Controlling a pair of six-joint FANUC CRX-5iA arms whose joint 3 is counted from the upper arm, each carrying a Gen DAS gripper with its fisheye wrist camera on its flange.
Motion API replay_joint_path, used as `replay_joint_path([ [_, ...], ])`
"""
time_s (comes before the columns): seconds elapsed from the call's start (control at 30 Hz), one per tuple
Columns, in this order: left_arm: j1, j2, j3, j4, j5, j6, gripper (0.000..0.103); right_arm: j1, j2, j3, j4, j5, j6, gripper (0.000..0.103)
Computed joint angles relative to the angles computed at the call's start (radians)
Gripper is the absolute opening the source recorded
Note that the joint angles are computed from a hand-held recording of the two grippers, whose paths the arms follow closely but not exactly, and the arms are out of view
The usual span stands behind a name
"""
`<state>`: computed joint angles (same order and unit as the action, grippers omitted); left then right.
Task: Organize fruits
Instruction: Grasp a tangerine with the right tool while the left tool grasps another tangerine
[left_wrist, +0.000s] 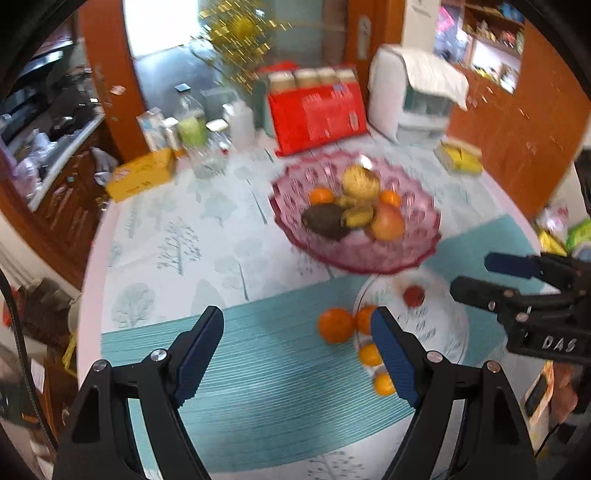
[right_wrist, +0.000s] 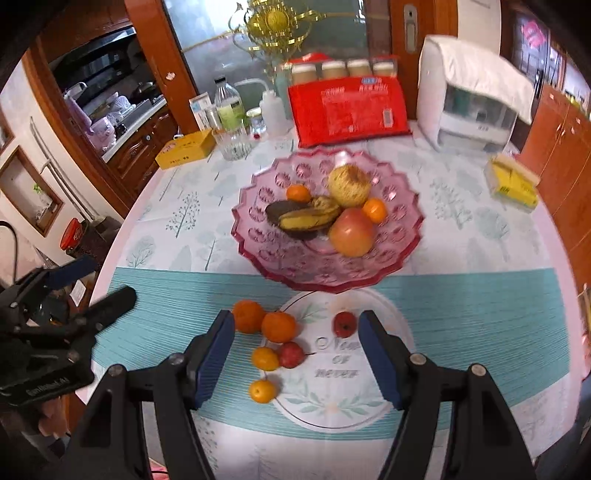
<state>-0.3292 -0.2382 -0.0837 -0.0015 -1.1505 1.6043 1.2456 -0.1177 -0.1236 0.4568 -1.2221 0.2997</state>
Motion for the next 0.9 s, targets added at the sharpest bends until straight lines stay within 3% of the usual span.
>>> replay_joint_path([
  [0.1,0.061,0.026,-0.09,0.124,0.061,-0.158,0.081,-0.023,0.015,-0.038,-0.02,0.073,-0.043,0.07],
  [0.27,0.087,0.091,-0.156,0.213,0.115,-0.292,0.081,-0.052,0.043,-0.088,-0.057,0.159,-0.098,0.07],
  [0.7,0.152,0.148,-0.233,0.317,0.142,-0.385,0.081,-0.092,0.153,-0.05,-0.132,0.189,-0.049,0.07],
  [0.9,0.17,0.14,-0.252,0.334,0.149,-0.4,0.081,-0.116,0.197,-0.011,-0.194,0.141,-0.001,0.07],
])
